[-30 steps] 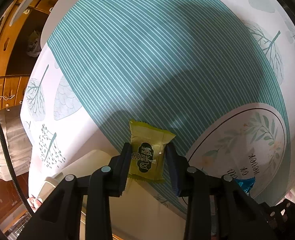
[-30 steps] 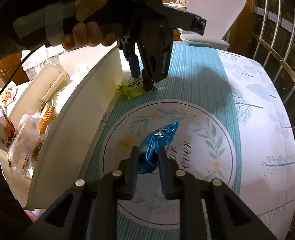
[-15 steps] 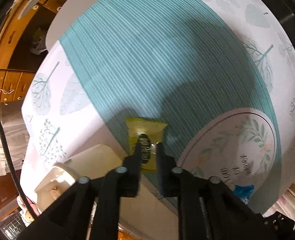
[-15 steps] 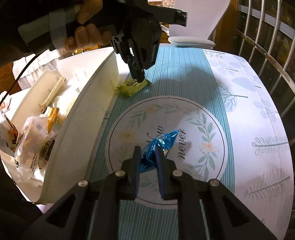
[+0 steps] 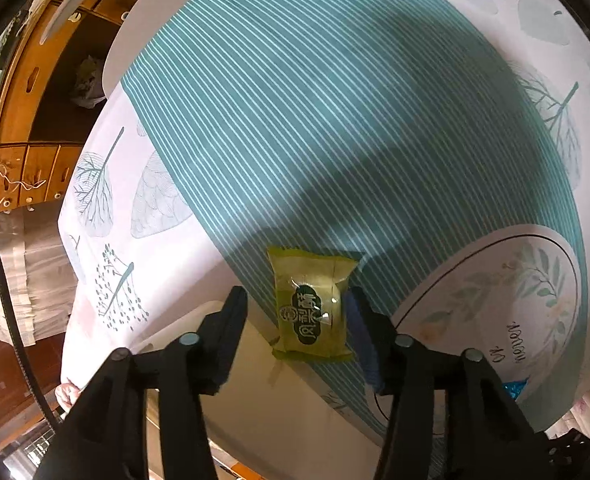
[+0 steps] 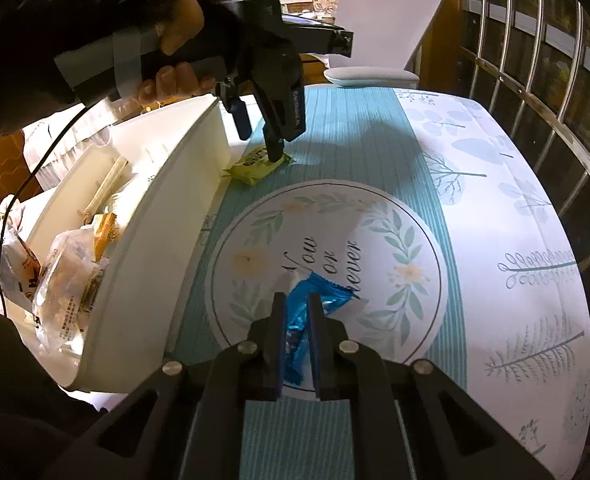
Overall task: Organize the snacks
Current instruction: 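Grasp the yellow-green wrapped candy with left gripper while right gripper grasps the blue candy, then lift and carry both candies over the tray with both grippers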
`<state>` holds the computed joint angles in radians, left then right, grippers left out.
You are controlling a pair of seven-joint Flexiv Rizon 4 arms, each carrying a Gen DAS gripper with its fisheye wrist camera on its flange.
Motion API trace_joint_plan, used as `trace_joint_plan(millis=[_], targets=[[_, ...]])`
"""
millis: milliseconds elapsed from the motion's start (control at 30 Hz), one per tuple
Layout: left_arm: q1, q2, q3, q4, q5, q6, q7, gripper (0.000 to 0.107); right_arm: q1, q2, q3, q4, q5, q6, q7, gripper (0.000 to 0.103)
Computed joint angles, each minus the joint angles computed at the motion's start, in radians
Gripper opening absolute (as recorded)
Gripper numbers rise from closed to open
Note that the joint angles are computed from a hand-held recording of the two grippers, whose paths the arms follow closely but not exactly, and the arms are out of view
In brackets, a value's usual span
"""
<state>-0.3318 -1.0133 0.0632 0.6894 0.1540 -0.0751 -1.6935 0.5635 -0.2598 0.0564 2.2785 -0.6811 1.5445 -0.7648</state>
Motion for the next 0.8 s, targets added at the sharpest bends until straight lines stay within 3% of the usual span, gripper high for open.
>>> trace_joint_plan(millis=[133, 233, 333, 467, 567, 800], targets=[[-0.006, -0.032, 0.01, -0.057, 0.016, -0.045, 0.013, 0.057, -0.079, -0.026, 0.111, -0.037, 0.144, -0.035, -0.091, 0.009], [-0.011, -0.055, 0.013, -0.099, 0.023, -0.072, 0.018, 0.058, -0.18, -0.061, 0.26, -0.102, 0.345, -0.104, -0.205, 0.01], [-0.014, -0.083, 0.01, -0.146, 0.016, -0.1, 0.03, 0.058, -0.203, -0.081, 0.305, -0.152, 0.46, -0.174, -0.257, 0.01], [-0.014, -0.098, 0.009, -0.17, 0.009, -0.114, 0.023, 0.054, -0.156, -0.082, 0.273, -0.208, 0.525, -0.301, -0.245, 0.018], [-0.001, -0.09, -0.01, -0.151, -0.026, -0.096, 0.001, 0.038, -0.145, -0.095, 0.272, -0.235, 0.58, -0.323, -0.263, 0.027], [0.005, -0.036, -0.015, -0.041, -0.045, -0.018, -0.047, 0.037, -0.097, -0.122, 0.231, -0.294, 0.59, -0.41, -0.224, 0.038]])
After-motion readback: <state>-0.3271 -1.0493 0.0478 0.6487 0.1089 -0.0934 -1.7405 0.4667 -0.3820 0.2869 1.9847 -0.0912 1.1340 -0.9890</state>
